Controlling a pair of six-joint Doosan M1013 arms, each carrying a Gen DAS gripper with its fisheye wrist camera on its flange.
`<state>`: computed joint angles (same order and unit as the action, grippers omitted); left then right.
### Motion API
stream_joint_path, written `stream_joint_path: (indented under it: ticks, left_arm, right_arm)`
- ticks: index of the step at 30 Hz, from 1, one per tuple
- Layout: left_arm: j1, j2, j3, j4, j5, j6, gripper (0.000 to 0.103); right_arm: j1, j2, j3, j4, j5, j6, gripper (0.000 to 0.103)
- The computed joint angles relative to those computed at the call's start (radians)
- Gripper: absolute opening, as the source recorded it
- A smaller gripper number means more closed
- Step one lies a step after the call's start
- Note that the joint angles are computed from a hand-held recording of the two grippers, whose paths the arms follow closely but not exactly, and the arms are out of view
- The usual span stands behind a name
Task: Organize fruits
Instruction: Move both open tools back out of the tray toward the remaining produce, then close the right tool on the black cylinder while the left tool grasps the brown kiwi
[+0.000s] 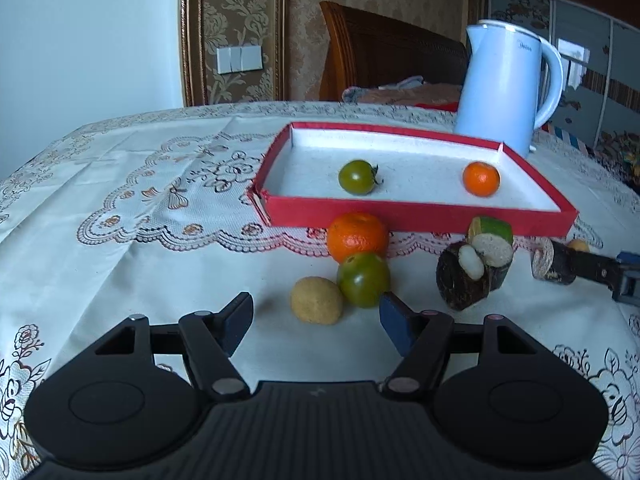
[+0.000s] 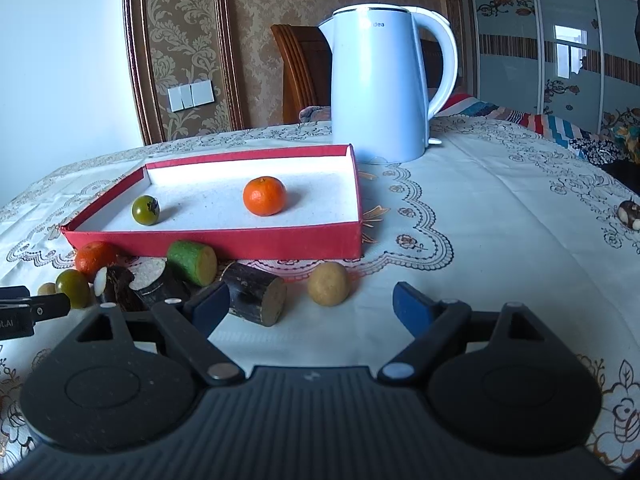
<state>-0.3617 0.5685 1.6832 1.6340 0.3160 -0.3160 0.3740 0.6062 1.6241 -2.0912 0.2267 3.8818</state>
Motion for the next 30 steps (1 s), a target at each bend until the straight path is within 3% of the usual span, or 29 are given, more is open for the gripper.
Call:
stream_joint_path:
  ticks: [6,13,17,23,27,30]
  left_arm:
    - [0.006,-0.001,-0.001,-0.032,-0.01,0.013,0.069]
    - [-0.002,0.005,-0.018,-0.159,0.044,0.166,0.069]
    - [0.011,0.004,-0.019,-0.174,0.018,0.175,0.07]
    - [0.007,0.005,-0.016,-0.143,0.026,0.151,0.069]
    - [0.006,0.002,-0.01,-0.126,0.031,0.124,0.069]
    - [0.01,-0.002,-0.005,-0.119,0.023,0.105,0.069]
  right_arm:
    - [0.0,0.001,-0.001,0.007,0.0,-0.003,0.088]
    - [-0.002,0.001,0.0,0.001,0.0,0.006,0.089]
    - [-0.002,0.0,0.001,-0.02,0.003,0.031,0.089]
    - [0.002,0.006,-0.014,0.121,-0.009,-0.133,0.089]
    - [0.005,0.014,-0.037,0.358,-0.027,-0.396,0.086]
    - [0.002,0.018,-0.05,0.455,-0.059,-0.492,0.081]
